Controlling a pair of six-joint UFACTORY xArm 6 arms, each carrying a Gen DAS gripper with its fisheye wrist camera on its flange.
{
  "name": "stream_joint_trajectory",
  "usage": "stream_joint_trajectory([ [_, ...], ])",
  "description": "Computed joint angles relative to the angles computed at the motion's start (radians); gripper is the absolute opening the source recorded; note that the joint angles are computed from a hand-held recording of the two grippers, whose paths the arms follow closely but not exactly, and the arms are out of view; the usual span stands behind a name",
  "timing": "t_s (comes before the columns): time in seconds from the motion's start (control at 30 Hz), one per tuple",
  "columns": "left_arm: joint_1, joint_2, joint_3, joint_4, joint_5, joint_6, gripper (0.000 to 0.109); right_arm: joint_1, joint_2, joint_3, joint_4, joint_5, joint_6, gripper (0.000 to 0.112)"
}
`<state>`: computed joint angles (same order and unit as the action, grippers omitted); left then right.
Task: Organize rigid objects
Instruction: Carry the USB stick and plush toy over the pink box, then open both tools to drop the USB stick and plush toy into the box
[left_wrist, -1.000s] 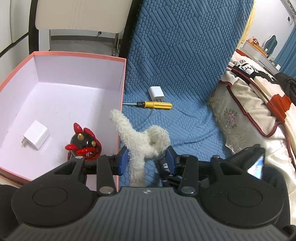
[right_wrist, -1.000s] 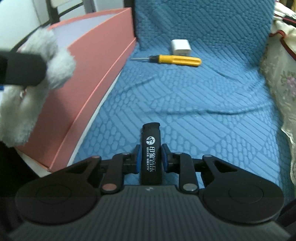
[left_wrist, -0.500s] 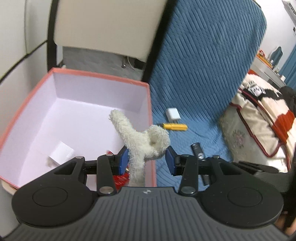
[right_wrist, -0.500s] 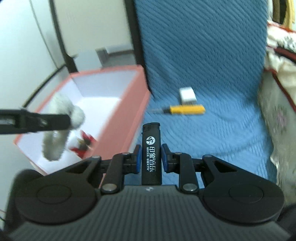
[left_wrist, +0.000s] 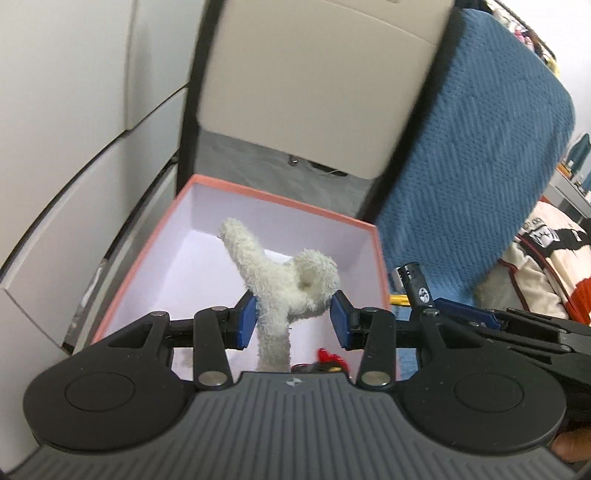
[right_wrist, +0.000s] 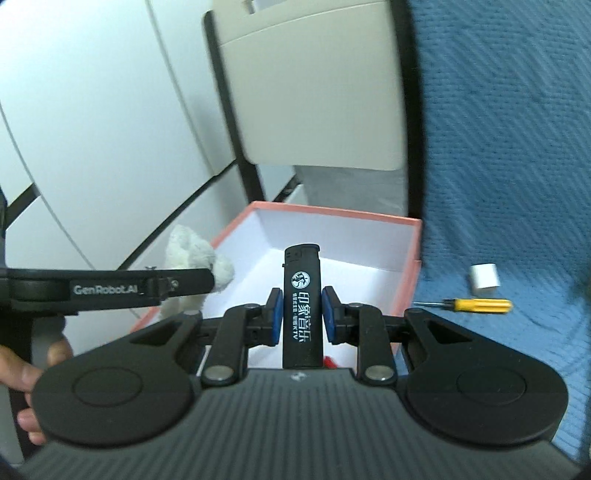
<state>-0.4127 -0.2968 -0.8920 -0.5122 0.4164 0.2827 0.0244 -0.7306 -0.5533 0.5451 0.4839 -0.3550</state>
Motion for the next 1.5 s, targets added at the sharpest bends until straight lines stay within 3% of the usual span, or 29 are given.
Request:
stream_joint_trajectory([
  [0.4,0.09,0.073,0.043,-0.032,0.022,0.043,0.048,0.115,0.1,0.045,-0.047,0.013,0.113,0.026],
  [0.6,0.094,0.109,0.043,-0.053,0.032,0.059,0.049,0.124,0.143,0.047,-0.072,0.012,0.148,0.027],
  [0.7,0.092,0.108,0.052,-0.101,0.016,0.11,0.05,0.119,0.145,0.043,-0.01,0.016,0.111,0.028],
  [0.9,0.089,0.075,0.064,-0.094,-0.012,0.092,0.052,0.118,0.13,0.038,-0.017,-0.014,0.088,0.029],
  [1.2,0.035,-0.003,0.078,-0.089,-0.076,0.056,0.052,0.063,-0.012,0.069,-0.057,-0.025,0.068,0.029],
  [1.5,-0.071,-0.049,0.082,-0.086,-0.12,0.009,0.052,-0.079,-0.14,0.092,-0.012,0.054,-0.02,0.029],
])
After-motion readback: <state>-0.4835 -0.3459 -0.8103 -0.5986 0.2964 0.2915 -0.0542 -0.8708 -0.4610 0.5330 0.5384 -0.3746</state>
